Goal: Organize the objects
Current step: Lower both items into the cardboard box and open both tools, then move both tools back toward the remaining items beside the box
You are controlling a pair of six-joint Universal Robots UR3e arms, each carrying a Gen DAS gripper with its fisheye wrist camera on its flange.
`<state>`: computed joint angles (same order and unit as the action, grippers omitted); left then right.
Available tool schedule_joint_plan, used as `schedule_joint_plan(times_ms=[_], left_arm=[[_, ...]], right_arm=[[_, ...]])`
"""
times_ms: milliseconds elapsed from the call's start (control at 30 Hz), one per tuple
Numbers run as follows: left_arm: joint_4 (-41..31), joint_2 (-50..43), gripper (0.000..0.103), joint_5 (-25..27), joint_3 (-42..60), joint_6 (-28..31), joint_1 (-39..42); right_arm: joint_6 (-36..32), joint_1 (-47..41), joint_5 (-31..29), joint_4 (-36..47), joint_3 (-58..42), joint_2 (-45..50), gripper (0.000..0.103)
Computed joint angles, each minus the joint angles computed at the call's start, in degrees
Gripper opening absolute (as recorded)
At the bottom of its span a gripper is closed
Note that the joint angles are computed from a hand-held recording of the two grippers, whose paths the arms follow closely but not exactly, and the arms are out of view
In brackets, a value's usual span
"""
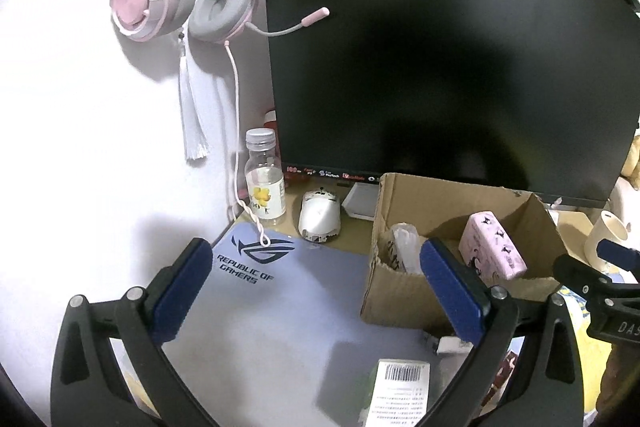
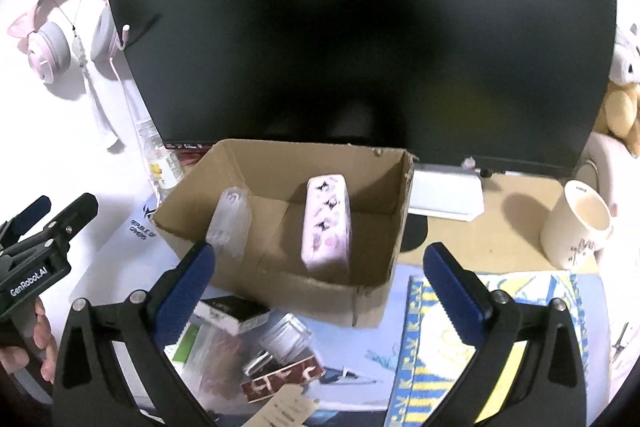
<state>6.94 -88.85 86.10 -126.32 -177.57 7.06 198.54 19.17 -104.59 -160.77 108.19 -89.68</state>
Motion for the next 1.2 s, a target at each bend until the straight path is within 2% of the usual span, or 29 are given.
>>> schedule_joint_plan(times_ms=[267,500,733,967,1200], left_arm=[[3.15,1.78,0.103,1.18,-4.21,1.65,0.55],[4.55,3.48,0.103,-0.93,-7.95,2.00,2.14],[7.14,4.94,0.103,-3.33,-12.73,2.73,4.68],[11.62,2.11,0.103,0.49,-13.83,2.73,2.37],[12.35,1.29,0.103,2.76,-14.36,2.11,-0.25]], right_arm=[[-0.30,3.66,-2.82,-2.89,1.49,0.94,0.103],[0.79,5.75,-4.61,-0.73,1.85,0.98,0.103],[2.22,5.74,-2.45,0.79,4.93,-1.46,0.103],[2.25,6.20,-3.23,1.72,6.27,-1.27,0.103],[2.73,6.84,-2.88,2.24,7.70,-2.14,0.103]])
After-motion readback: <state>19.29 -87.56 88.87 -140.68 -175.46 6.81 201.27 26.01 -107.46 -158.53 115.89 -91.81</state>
